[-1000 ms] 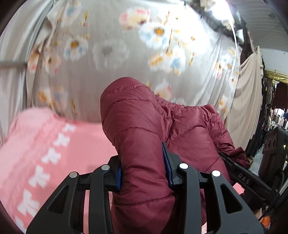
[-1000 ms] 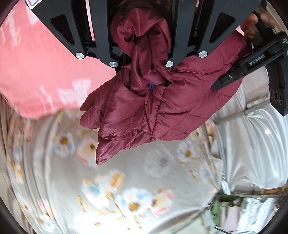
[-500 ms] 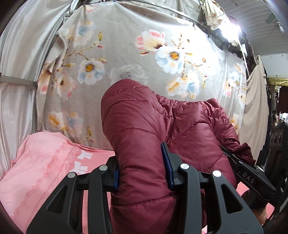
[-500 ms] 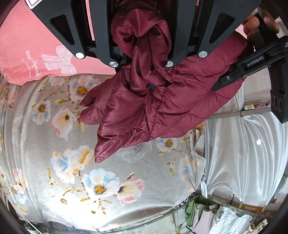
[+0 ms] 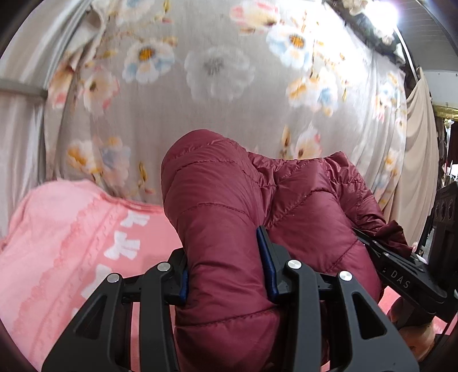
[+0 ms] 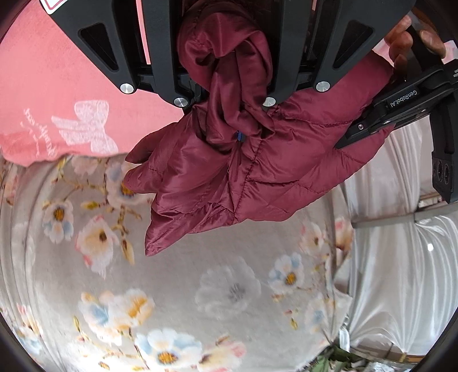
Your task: Fold large clothes
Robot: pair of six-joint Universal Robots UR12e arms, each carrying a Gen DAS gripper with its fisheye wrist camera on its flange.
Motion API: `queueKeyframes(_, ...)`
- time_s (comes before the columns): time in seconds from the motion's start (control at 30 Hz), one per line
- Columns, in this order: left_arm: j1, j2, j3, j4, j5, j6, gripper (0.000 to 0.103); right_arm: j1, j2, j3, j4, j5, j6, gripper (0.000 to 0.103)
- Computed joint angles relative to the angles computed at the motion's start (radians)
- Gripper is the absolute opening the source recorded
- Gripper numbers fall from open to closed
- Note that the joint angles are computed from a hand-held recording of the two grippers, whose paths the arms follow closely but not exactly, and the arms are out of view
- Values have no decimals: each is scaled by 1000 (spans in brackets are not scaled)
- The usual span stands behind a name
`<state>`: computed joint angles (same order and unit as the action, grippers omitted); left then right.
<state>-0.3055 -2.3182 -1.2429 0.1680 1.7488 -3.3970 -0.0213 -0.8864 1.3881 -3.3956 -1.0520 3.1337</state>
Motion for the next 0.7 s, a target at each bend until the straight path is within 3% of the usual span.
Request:
queueKeyframes(0.37, 20, -99, 76, -118, -17, -56, 38, 24, 95, -85, 131, -70, -60, 18)
queueKeyframes(0.5, 27, -120, 83, -194, -24, -88, 39, 33, 119, -101, 231, -110, -108, 18)
queueKeyframes(0.57, 24, -125, 80, -214, 5, -87, 40, 34, 124, -104, 276, -121, -124, 19)
queueKeyframes(0.7, 24, -111, 64, -278, 13, -102, 50, 21, 108, -105, 442, -104, -117, 31)
